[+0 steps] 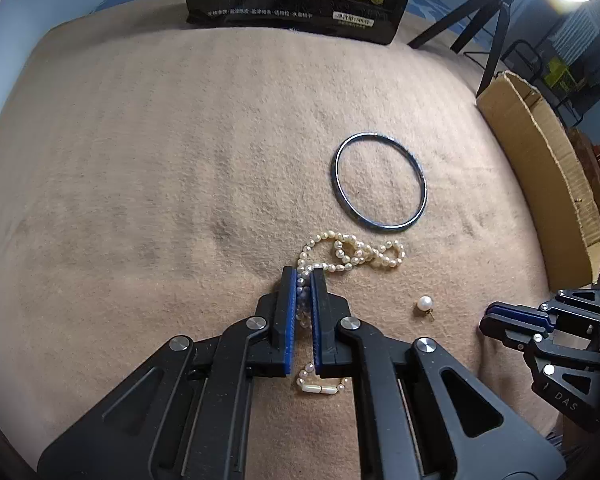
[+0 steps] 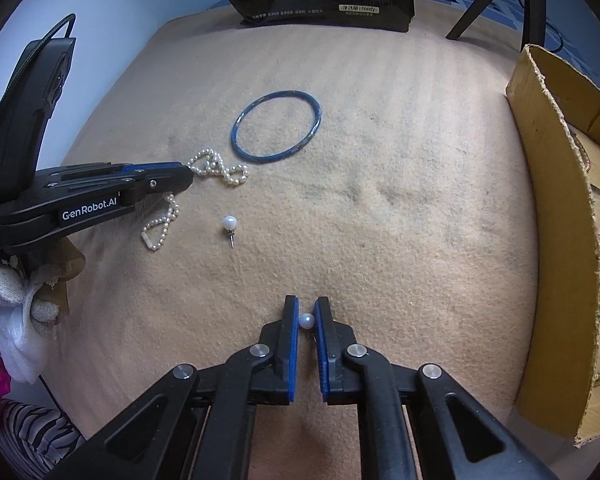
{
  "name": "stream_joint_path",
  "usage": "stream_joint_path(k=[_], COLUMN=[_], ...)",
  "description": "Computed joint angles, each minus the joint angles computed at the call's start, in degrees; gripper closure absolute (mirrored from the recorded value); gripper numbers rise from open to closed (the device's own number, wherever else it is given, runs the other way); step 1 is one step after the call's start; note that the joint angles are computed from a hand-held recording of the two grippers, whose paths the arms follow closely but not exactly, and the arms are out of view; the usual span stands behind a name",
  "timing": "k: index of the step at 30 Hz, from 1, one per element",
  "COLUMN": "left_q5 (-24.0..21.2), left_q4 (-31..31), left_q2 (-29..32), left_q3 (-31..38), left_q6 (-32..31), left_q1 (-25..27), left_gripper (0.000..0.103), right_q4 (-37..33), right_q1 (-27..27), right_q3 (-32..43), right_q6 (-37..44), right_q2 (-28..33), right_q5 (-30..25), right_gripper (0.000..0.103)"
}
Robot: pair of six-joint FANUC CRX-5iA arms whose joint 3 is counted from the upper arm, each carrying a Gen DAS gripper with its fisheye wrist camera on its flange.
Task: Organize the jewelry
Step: 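Grasp the white pearl necklace with left tool while right tool grasps a loose white pearl, then carry the necklace with left tool while right tool carries the pearl over the box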
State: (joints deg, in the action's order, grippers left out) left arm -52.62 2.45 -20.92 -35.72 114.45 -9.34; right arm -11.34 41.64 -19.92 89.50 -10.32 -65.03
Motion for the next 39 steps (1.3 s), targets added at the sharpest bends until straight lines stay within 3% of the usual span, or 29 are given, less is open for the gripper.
stream_joint_path(k=[12,24,39], left_q5=[0.17,1.99,6.01], left_q4=[1.85,1.54,-0.36], left_q2=[-6.8,-8.92,-6.82], left_q3=[-1.22,1.89,7.49], left_q6=[-0.53,2.18,6.07], left_q1=[1.04,-1.84,-8.45], left_gripper=[0.099,0.099,0.099], right_q4=[1.4,1.23,-0.48], right_q1=[-1.06,-3.36,-9.67], right_q3=[-0.5,0.38,3.32], right_q6=[-0.72,-0.44,1.9], right_q2=[-4.24,-8.06,-11.24], right_q5=[0.76,1.17,0.95], right_gripper=[0.097,0.097,0.097])
